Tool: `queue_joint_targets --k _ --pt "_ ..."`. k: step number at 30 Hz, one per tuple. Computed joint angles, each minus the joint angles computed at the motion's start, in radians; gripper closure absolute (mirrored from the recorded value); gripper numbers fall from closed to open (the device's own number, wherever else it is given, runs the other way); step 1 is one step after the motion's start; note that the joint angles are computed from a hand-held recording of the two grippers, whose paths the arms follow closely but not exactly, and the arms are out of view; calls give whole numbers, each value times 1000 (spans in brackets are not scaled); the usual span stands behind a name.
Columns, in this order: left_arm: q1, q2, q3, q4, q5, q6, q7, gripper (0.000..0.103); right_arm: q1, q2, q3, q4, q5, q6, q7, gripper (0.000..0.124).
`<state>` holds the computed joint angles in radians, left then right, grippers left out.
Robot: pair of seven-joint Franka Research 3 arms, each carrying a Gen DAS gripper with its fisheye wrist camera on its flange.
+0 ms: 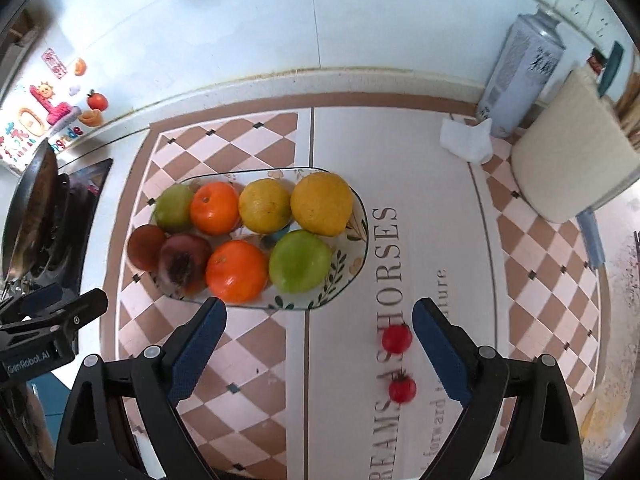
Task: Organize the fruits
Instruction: 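Lift both tools and move them toward the cherry tomatoes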
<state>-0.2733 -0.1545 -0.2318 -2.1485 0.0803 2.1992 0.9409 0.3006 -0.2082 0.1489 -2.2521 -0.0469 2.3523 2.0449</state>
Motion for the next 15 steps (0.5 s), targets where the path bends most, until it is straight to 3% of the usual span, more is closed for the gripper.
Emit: queue_joint_targets --k 15 --pt "-53 -270 -28 -78 65 -29 -42 10 -10 -344 82 -85 -3 -75 56 28"
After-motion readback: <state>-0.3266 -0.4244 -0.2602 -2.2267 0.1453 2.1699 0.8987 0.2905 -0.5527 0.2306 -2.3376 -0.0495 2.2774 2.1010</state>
